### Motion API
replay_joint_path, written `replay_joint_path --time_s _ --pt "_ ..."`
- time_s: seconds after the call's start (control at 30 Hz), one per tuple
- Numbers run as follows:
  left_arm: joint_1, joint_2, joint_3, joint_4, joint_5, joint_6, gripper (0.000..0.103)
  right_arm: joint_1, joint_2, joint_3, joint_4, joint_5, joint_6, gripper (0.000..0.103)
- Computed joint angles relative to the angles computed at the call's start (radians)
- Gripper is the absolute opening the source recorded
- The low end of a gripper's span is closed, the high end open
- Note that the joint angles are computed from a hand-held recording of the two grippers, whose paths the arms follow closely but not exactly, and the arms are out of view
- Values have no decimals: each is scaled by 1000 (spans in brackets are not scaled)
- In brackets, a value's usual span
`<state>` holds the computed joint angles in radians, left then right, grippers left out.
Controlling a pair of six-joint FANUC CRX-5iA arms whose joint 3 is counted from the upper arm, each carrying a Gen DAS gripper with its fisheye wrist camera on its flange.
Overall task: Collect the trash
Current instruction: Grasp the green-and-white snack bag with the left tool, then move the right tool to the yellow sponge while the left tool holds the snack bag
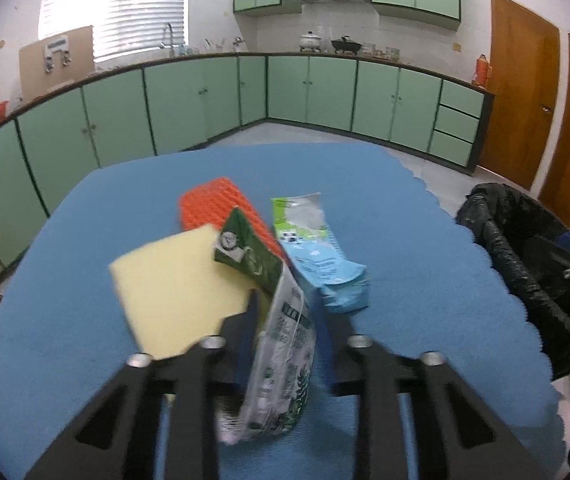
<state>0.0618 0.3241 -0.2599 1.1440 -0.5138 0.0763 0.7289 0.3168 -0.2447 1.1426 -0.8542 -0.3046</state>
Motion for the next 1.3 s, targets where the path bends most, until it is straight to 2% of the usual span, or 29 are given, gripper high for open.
replay_joint_path --time_s 0.07,0.4,0.6,0.83,1.0,1.17,1.3 --pt "1 -6 -3 5 -15 -8 14 1 1 4 -2 1 2 95" --pt "31 -71 -36 32 -96 -14 12 3 1 11 27 10 -6 95" --pt "71 -105 -48 52 -114 -7 12 10 21 40 50 32 1 95" --pt "115 -133 -79 104 -73 -44 12 25 73 112 76 69 33 95" --pt "150 -125 -82 102 -28 -42 12 35 125 182 72 101 73 95" --pt "175 -96 -64 74 23 -7 12 43 192 269 37 157 153 95" --pt "183 -77 -52 70 60 4 12 54 253 363 -41 164 260 95"
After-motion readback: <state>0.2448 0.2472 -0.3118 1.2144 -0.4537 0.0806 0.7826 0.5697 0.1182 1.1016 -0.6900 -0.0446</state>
